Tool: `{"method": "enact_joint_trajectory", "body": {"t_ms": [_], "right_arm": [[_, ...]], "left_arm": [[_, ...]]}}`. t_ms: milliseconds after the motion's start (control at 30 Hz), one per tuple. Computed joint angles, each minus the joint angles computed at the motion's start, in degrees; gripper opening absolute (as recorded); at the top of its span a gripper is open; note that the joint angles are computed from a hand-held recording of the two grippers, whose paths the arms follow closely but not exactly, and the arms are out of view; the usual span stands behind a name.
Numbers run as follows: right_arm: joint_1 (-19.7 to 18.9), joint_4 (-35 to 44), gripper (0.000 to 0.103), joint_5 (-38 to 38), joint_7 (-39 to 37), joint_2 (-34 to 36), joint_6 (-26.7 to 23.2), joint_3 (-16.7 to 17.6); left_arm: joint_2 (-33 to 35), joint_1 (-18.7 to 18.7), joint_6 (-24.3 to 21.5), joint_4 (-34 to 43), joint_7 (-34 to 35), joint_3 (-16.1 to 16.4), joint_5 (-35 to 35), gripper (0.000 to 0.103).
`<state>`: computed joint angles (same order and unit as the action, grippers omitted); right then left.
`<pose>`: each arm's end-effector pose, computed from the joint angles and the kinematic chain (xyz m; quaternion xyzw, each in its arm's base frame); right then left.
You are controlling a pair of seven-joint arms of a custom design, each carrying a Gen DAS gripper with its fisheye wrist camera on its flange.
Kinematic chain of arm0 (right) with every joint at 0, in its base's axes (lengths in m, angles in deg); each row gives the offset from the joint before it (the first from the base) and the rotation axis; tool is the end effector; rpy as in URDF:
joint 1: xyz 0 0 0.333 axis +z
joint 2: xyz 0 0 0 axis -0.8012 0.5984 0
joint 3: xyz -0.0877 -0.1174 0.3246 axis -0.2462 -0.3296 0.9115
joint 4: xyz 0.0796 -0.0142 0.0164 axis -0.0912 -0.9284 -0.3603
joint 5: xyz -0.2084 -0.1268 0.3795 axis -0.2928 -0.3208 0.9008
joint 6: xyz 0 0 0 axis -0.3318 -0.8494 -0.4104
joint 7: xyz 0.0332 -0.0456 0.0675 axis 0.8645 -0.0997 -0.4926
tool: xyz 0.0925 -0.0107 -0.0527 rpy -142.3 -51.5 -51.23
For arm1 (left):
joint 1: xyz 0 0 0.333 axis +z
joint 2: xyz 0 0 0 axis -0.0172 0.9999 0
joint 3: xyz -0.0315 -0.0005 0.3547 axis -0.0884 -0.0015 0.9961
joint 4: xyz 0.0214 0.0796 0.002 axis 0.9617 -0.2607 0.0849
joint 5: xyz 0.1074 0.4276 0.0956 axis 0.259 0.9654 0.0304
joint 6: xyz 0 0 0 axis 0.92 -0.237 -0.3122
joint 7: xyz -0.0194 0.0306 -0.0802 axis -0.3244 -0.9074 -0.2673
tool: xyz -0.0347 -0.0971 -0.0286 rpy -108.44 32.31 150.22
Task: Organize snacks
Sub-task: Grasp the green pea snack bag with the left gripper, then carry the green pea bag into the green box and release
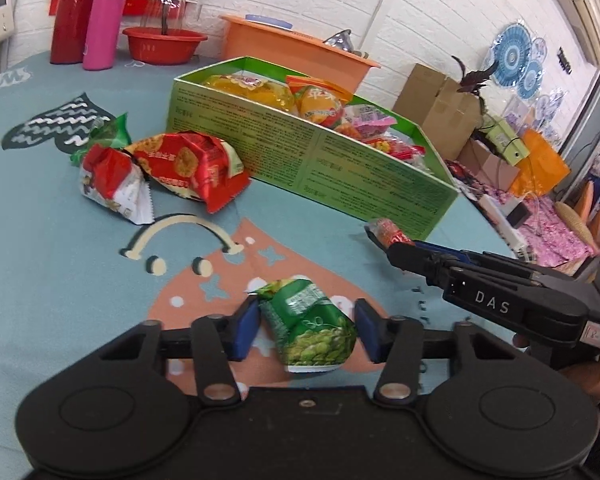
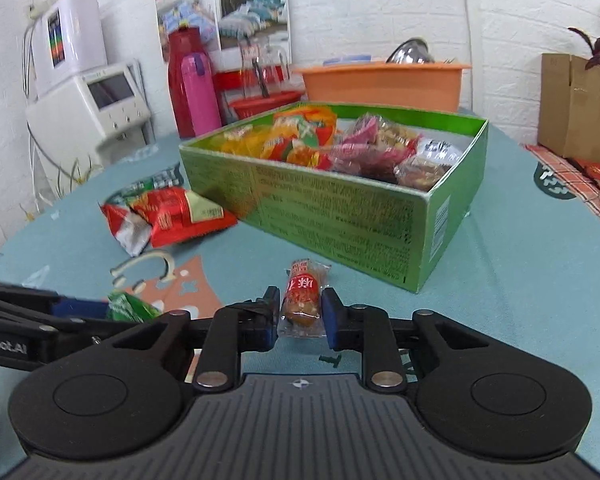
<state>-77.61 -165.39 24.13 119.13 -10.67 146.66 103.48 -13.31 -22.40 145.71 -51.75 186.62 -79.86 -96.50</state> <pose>0.4003 0.1173 0.4491 -0.5375 0.6609 -0.3502 0.3895 0.4633 -0.1912 0.4649 -0.4893 0.7505 -0.4407 0.0566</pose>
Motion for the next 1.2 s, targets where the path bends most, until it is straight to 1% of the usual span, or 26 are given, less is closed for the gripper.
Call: {"method": "enact_joint_trajectory", "body": {"t_ms": [33,67,133,233,333,433,533,700,767,867,967,1033,1100,1167,1200], "right_arm": [[0.53,-0.48,0.038,0.22,0.25,-0.4,0.69,-0.34],[1.68,-0.89,0.037,0.39,0.34,-0.54,1.35,-1.4],[3.43,-1.38,0.037,0.93,-0.12,-0.9,2.61,-2.97],[2.79,-1.58,0.037,2.68,-1.15,-3.34,3.55,-1.95],[2.8,-1.5,0.037,3.88,-2.7,-4.7,5.69,-2.33],[0.75,-0.76,0.037,5.96,-5.06,-6.09,6.99,-1.23],[-1.77,0.34,0.037,8.03,-7.55,-6.39,8.06,-0.23],[-9.13,2.55,0.038,13.42,-11.5,-6.04,10.46,4.66],[-11.4,3.42,0.038,15.59,-12.85,-4.76,11.44,6.06],[-14.16,4.47,0.038,18.64,-14.94,-2.82,12.45,8.07],[-15.04,5.56,0.038,20.01,-16.87,1.0,14.19,8.27],[-15.84,6.38,0.038,21.04,-18.51,3.23,15.15,8.9],[-16.9,7.34,0.038,22.29,-20.4,5.36,15.89,9.92],[-16.89,8.11,0.04,22.89,-21.99,7.86,16.37,10.13],[-16.34,8.45,0.042,22.47,-22.85,9.19,16.24,9.56]], "left_arm": [[-0.19,-0.11,-1.7,0.35,0.32,0.6,-0.53,0.066],[-0.43,-0.14,-2.67,0.67,1.02,0.86,-1.2,0.066],[-0.84,-0.22,-2.9,1.38,3.24,0.79,-3.08,0.066],[-1.19,-0.06,-3.99,2.98,6.12,0.75,-5.68,0.066],[-0.85,0.22,-4.49,5.32,9.17,0.3,-8.45,0.066],[0.39,0.77,-6.32,8.41,10.96,-0.13,-10.41,0.066],[2.53,1.23,-4.69,11.76,12.43,-1.79,-11.84,0.066],[7.86,1.99,-4.45,18.33,11.38,-3.45,-12.48,0.067],[10.06,2.3,-3.49,20.57,11.02,-4.35,-12.22,0.067],[13.42,2.87,-3.59,23.73,9.14,-5.41,-10.53,0.067],[16.68,3.34,-2.68,26.47,7.02,-6.62,-7.74,0.067],[18.78,3.63,-1.55,28.09,4.81,-7.41,-5.23,0.067],[20.44,4.17,-1.45,29.21,2.24,-7.97,-2.29,0.067],[21.64,4.71,-1.4,29.8,0.24,-8.55,0.34,0.07],[22.11,4.95,-1.23,29.91,-0.24,-8.86,1.41,0.074]]}}
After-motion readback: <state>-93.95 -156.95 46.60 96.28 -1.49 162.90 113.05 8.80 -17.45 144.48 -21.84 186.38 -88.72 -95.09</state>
